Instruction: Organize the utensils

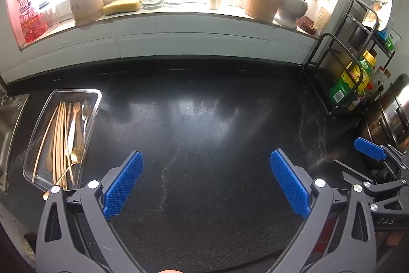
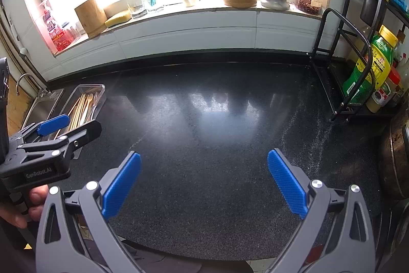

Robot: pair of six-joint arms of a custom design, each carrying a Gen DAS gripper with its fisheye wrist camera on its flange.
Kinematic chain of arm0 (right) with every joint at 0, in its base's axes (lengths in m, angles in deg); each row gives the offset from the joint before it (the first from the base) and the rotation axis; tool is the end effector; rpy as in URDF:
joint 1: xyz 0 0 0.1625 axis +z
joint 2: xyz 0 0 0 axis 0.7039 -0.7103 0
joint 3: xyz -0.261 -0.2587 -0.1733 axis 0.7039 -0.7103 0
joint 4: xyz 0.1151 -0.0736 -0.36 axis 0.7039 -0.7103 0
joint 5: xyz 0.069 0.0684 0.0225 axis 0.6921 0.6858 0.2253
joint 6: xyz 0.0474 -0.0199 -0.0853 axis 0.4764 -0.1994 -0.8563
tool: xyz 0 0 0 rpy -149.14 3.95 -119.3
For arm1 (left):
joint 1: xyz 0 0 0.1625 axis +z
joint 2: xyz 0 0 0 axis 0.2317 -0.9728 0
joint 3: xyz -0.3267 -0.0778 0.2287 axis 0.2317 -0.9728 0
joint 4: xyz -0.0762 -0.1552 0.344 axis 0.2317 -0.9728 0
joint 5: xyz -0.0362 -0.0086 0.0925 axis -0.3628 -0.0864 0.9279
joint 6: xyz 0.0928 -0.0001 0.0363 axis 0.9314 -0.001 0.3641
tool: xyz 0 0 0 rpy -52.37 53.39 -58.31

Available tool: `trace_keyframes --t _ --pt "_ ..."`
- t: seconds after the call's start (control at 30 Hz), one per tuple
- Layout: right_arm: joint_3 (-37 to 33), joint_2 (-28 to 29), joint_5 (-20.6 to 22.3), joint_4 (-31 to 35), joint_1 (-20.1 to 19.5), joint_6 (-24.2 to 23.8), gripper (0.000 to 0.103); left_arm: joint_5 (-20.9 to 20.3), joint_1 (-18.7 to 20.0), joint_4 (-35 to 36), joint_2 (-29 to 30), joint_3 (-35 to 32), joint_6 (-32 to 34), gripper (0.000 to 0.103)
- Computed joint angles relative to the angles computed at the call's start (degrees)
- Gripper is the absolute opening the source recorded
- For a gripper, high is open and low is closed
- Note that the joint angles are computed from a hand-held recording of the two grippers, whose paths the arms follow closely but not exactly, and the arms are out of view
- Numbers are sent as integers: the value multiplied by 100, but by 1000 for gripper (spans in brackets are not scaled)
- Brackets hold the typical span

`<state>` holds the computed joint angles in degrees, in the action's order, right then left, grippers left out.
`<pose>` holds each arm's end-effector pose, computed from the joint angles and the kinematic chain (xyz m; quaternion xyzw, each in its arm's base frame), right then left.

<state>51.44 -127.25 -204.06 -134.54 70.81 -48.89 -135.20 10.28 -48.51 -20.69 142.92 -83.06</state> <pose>0.2087 -0.3108 0.4145 -0.0463 -0.8877 0.3028 0.3436 -0.4349 -0.3944 0.1249 0.3238 0.9032 -0.1726 0.2225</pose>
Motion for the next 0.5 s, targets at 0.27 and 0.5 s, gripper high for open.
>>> trace_keyframes --t 0.27,0.5 --pt "1 7 -20 -89 -4 -65 96 246 -40 239 49 -89 -61 97" --pt "-2 54 -30 -185 13 -179 96 463 -39 487 26 -118 -201 97"
